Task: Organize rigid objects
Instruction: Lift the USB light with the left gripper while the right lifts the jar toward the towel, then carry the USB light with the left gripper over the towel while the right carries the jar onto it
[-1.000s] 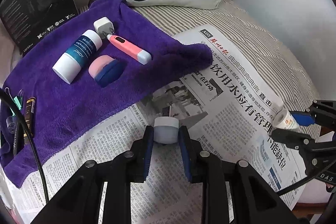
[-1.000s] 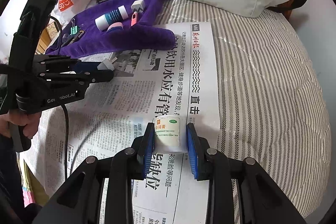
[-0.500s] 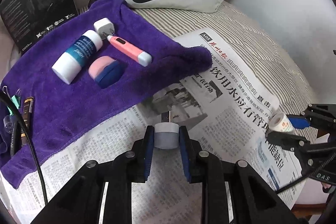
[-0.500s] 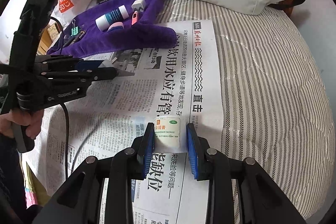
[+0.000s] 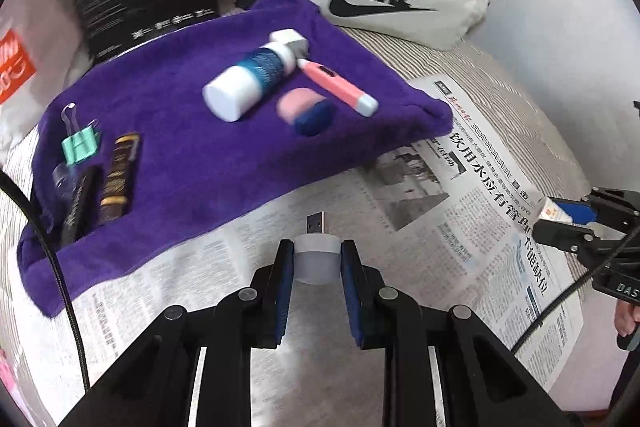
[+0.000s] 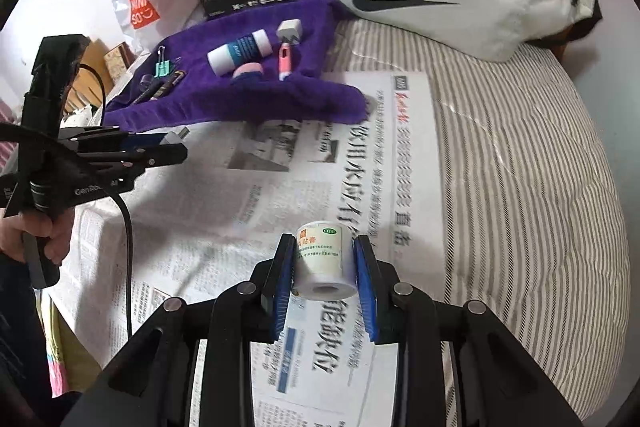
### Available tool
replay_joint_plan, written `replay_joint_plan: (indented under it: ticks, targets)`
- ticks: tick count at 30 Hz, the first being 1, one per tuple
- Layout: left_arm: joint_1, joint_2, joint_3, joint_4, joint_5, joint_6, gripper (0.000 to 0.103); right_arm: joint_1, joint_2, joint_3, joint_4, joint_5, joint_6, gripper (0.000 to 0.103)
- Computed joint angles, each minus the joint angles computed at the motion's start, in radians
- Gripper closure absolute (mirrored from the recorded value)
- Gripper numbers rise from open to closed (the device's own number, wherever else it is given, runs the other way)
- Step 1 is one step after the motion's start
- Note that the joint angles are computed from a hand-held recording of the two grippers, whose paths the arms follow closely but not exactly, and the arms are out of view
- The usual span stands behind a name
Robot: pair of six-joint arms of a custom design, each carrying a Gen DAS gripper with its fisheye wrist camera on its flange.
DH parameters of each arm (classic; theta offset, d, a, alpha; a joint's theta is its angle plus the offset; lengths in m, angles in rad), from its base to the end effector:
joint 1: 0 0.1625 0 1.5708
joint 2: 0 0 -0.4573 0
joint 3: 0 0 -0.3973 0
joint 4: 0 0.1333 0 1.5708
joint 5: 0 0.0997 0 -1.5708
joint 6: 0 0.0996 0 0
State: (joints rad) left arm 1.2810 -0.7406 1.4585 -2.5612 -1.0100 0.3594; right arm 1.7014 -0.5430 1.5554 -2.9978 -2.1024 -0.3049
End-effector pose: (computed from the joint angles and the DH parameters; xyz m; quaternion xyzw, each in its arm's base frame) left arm -0.0374 -0.7772 0.1553 0.2680 0.9143 -0.1209 0.2785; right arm 0.1769 -0.7109 0.0234 0.1512 -0.9336 0.1755 0.2734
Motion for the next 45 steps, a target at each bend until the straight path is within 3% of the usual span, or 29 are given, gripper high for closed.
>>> replay_joint_plan:
  ticks: [12, 23, 31, 45]
  targets:
    - [0.026, -0.051, 0.023, -0.016, 0.021, -0.012, 0.080, 0.013, 0.026, -0.044, 0.053, 0.049, 0.001, 0.073]
    - [0.030, -0.082, 0.014, -0.029, 0.046, 0.008, 0.080, 0.032, 0.078, -0.162, 0.124, 0.074, -0.021, 0.073]
    - [0.040, -0.092, -0.046, -0.009, 0.006, 0.003, 0.080, 0.043, 0.138, -0.310, 0.195, 0.113, -0.037, 0.073]
    - [0.067, -0.030, -0.185, 0.055, 0.020, 0.023, 0.080, 0.048, 0.295, -0.661, 0.353, 0.104, -0.056, 0.073]
